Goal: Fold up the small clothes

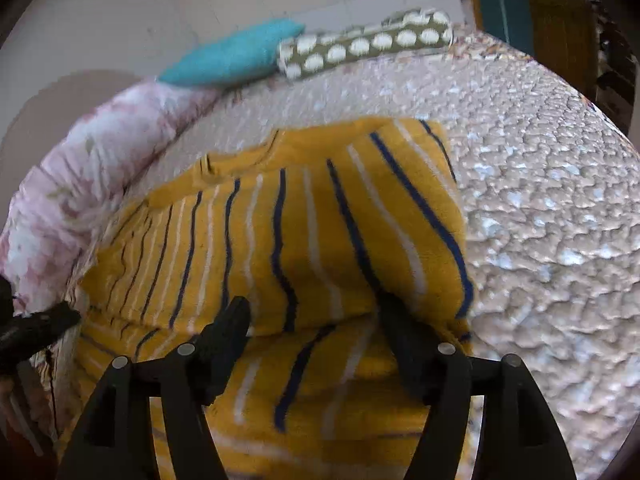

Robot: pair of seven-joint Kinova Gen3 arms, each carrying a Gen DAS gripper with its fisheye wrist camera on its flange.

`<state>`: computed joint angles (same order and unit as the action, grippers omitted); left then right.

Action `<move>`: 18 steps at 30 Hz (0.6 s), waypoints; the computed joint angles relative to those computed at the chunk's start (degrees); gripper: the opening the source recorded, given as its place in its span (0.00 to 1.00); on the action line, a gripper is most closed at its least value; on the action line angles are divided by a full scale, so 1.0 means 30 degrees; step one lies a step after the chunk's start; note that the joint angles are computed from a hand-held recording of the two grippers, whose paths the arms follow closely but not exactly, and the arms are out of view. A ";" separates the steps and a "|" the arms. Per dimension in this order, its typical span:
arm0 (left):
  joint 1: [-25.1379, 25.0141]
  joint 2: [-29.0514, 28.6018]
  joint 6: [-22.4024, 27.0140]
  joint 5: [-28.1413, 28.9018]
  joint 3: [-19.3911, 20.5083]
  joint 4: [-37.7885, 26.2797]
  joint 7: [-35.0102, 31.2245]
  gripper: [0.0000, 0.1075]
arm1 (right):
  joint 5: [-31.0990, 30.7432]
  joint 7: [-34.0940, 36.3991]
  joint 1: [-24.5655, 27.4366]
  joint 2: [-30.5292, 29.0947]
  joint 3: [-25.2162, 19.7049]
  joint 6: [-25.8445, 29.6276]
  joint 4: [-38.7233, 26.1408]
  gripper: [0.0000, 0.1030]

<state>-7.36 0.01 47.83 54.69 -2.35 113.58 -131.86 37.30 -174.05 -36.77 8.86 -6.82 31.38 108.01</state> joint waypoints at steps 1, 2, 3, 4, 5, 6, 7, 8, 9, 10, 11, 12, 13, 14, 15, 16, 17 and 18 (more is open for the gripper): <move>-0.0264 -0.0834 0.0451 -0.0051 -0.0319 0.0447 -0.0323 0.58 | 0.0292 -0.0777 0.0854 -0.0809 -0.0885 -0.0777 0.0714 0.70; -0.0429 -0.1414 0.0592 -0.0376 -0.0417 0.0696 -0.0335 0.58 | 0.0293 -0.1553 0.1691 -0.1694 -0.1770 -0.1553 0.1424 0.70; -0.0413 -0.2299 0.0733 -0.1011 -0.0869 0.1165 -0.0400 0.59 | 0.0574 -0.2330 0.2501 -0.2579 -0.2654 -0.2200 0.2192 0.70; -0.0385 -0.2852 0.0631 -0.1694 -0.0966 0.1428 -0.0154 0.60 | 0.0581 -0.3107 0.3051 -0.3463 -0.3539 -0.2535 0.3005 0.70; -0.0712 -0.3492 0.0760 -0.2471 -0.0903 0.1838 -0.0150 0.60 | 0.0693 -0.3884 0.3699 -0.4348 -0.4424 -0.2787 0.3799 0.70; -0.0685 -0.3803 0.0961 -0.3049 -0.1021 0.2026 0.0018 0.60 | 0.0552 -0.4659 0.4199 -0.5233 -0.5309 -0.3006 0.4683 0.70; -0.0573 -0.4042 0.1472 -0.3504 -0.1421 0.2321 -0.0100 0.60 | 0.0246 -0.5125 0.4734 -0.5860 -0.6194 -0.3070 0.5318 0.70; -0.0107 -0.4155 0.2026 -0.3649 -0.2157 0.2607 -0.0274 0.60 | -0.0318 -0.5762 0.4914 -0.6745 -0.7078 -0.2850 0.6201 0.70; 0.0005 -0.4122 0.2719 -0.3518 -0.2688 0.2857 -0.0684 0.60 | -0.0571 -0.6488 0.5051 -0.7341 -0.7963 -0.2376 0.6738 0.70; -0.0047 -0.4058 0.3197 -0.3394 -0.2935 0.3060 -0.1030 0.60 | -0.0789 -0.7265 0.5038 -0.7865 -0.8848 -0.1730 0.7177 0.70; -0.0097 -0.3945 0.3690 -0.3211 -0.3177 0.3336 -0.1499 0.60 | -0.1219 -0.8042 0.4894 -0.8567 -0.9733 -0.1395 0.7839 0.68; -0.0219 -0.3802 0.4052 -0.3011 -0.3342 0.3583 -0.1946 0.60 | -0.1577 -0.8818 0.4947 -0.9139 -1.0618 -0.1371 0.8342 0.67; -0.0388 -0.3722 0.4304 -0.2806 -0.3429 0.3898 -0.2309 0.60 | -0.1902 -0.9595 0.5145 -0.9800 -1.1502 -0.1657 0.8882 0.65; -0.0563 -0.3393 0.4712 -0.2404 -0.3544 0.4098 -0.2622 0.60 | -0.2082 -1.0372 0.5477 -1.0646 -1.2387 -0.2202 0.9466 0.64; -0.0851 -0.3089 0.5022 -0.1809 -0.3492 0.4395 -0.2899 0.60 | -0.2137 -1.1149 0.6024 -1.1530 -1.3272 -0.2955 1.0023 0.64; -0.1024 -0.2912 0.5351 -0.1033 -0.3794 0.4849 -0.3346 0.60 | -0.2292 -1.1925 0.6698 -1.2153 -1.4157 -0.3732 1.0380 0.64; -0.1433 -0.2813 0.5766 -0.0491 -0.3743 0.5124 -0.3681 0.60 | -0.2141 -1.2702 0.7583 -1.2591 -1.5002 -0.4509 1.0676 0.64; -0.1698 -0.2431 0.6491 0.0272 -0.4045 0.5487 -0.4169 0.60 | -0.1929 -1.3479 0.8136 -1.2925 -1.5493 -0.5285 1.0951 0.64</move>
<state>-12.46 -7.28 67.31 55.50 -14.48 130.04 -144.37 31.51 -214.49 -12.37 -29.92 -53.30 15.53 140.86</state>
